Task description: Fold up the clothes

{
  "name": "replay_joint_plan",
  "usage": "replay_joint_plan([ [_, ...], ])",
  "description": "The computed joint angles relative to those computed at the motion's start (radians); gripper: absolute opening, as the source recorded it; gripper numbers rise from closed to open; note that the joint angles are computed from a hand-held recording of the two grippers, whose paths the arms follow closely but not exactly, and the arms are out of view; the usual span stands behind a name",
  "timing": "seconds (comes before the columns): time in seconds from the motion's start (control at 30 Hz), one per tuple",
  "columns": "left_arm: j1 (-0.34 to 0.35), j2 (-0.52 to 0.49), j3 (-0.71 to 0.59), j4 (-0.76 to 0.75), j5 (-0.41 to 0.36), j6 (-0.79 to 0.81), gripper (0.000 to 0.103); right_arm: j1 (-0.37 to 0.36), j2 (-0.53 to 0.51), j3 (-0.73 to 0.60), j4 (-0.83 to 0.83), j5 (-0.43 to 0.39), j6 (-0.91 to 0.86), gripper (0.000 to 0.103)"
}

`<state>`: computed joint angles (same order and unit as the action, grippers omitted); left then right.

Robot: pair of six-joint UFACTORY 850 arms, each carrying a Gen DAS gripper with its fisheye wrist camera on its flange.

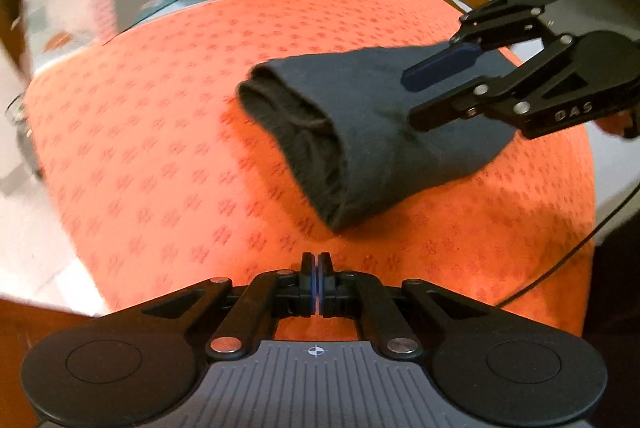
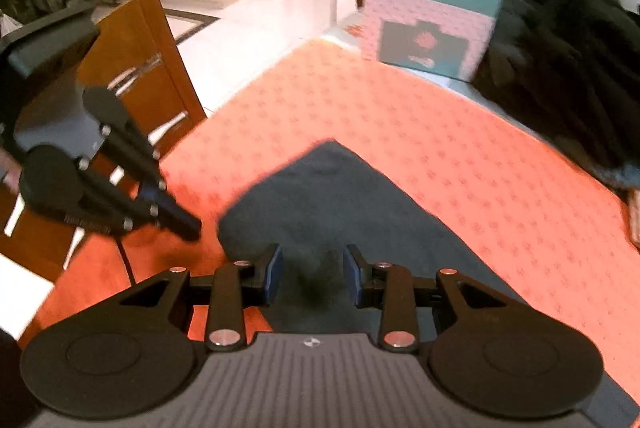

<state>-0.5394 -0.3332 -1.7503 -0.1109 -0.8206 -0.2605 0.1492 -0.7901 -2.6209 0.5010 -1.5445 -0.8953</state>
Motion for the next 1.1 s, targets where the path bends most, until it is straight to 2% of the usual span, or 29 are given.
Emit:
replay_joint_plan([
  [0.3,-0.061,0.083,0.072,0.24,-0.006,-0.425,0.005,0.085,0.119,0.302,-0.067,0.183,-0.069,0.038],
  [0.37,-0.078,0.083,0.067,0.278,-0.028,-0.486,0.007,0.086,0.124,0.311,-0.065,0.188,-0.069,0.039],
  [0.47,-0.105,0.077,0.051,0.336,-0.071,-0.585,0.015,0.079,0.114,0.284,-0.055,0.171,-0.048,0.039],
  [0.57,-0.129,0.064,0.028,0.381,-0.114,-0.658,0.016,0.059,0.117,0.261,-0.031,0.162,-0.017,0.039],
  [0.7,-0.156,0.049,-0.002,0.423,-0.15,-0.714,0.03,0.025,0.136,0.249,0.0,0.164,0.031,0.041],
  [0.9,-0.188,0.006,-0.08,0.45,-0.201,-0.731,0.039,-0.057,0.192,0.301,-0.007,0.187,0.123,0.043],
  [1.1,-0.209,-0.047,-0.169,0.439,-0.249,-0.748,0.049,-0.156,0.194,0.304,-0.05,0.19,0.237,0.047],
])
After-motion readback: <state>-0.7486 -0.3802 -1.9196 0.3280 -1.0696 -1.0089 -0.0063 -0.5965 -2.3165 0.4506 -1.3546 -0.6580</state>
